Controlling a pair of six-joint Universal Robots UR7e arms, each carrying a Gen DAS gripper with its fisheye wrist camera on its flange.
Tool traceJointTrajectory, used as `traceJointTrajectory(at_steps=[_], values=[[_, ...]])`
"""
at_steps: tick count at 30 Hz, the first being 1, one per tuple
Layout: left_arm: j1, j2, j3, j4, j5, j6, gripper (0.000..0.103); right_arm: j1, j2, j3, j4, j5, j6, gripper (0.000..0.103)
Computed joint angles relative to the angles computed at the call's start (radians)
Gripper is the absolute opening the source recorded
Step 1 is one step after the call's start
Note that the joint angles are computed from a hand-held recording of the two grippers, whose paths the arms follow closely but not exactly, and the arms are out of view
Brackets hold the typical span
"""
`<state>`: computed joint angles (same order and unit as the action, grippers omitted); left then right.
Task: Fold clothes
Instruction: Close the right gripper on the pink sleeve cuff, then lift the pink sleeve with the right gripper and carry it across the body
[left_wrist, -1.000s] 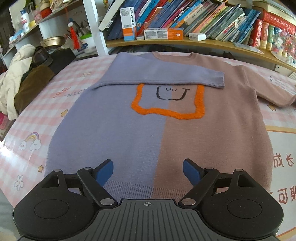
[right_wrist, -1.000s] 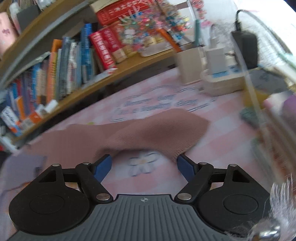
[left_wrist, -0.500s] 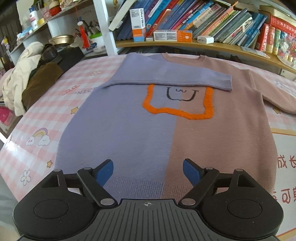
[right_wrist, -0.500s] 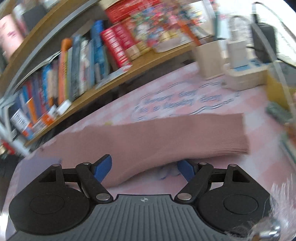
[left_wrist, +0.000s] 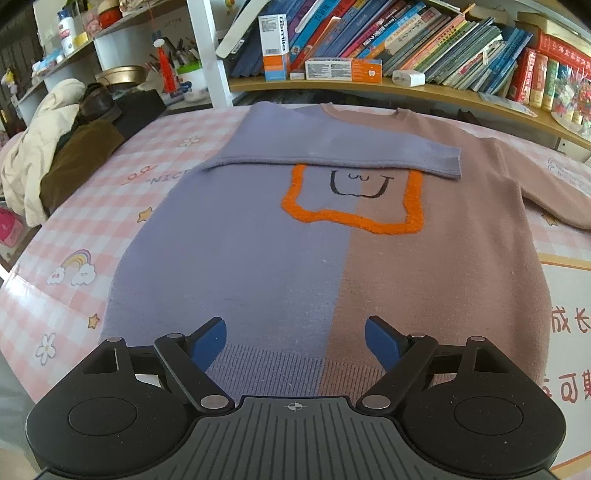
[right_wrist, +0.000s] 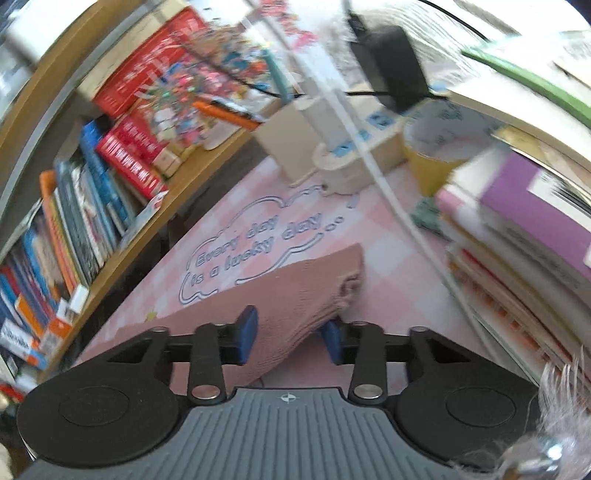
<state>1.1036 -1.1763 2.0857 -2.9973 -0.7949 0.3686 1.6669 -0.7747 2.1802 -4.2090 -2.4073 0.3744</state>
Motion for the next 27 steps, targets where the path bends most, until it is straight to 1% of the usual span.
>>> traceJointTrajectory(at_steps=[2,3,4,5,11,18,21,23,27], values=[[0.002,-0.002,0.001,-0.001,-0.002,-0.004,0.085,-0.003,-0.018,0.017,0.029,0.001,0.051,0.011],[0.003,-0.002,0.002,-0.004,-0.004,-0.006,0.085,-0.004,-0.026,0.023,0.041,0.008,0.057,0.007],[0.004,-0.003,0.003,-0.006,-0.005,-0.007,0.085,-0.006,-0.033,0.028,0.052,0.016,0.062,0.005],[0.005,-0.004,0.003,-0.008,-0.008,-0.006,0.085,-0.006,-0.038,0.031,0.059,0.022,0.062,0.005],[0.016,-0.008,0.004,-0.023,-0.034,0.012,0.085,0.05,-0.041,-0.016,-0.002,0.035,-0.077,0.005],[0.043,-0.016,-0.007,-0.06,-0.092,0.079,0.085,0.129,-0.023,-0.144,0.045,0.08,-0.193,0.005],[0.064,-0.021,-0.023,-0.07,-0.137,0.127,0.085,0.16,0.01,-0.22,0.091,0.087,-0.223,0.005],[0.08,-0.024,-0.039,-0.071,-0.173,0.159,0.085,0.179,0.033,-0.263,0.115,0.091,-0.225,0.005],[0.116,-0.033,-0.082,-0.054,-0.25,0.227,0.085,0.219,0.085,-0.369,0.174,0.07,-0.235,0.005]])
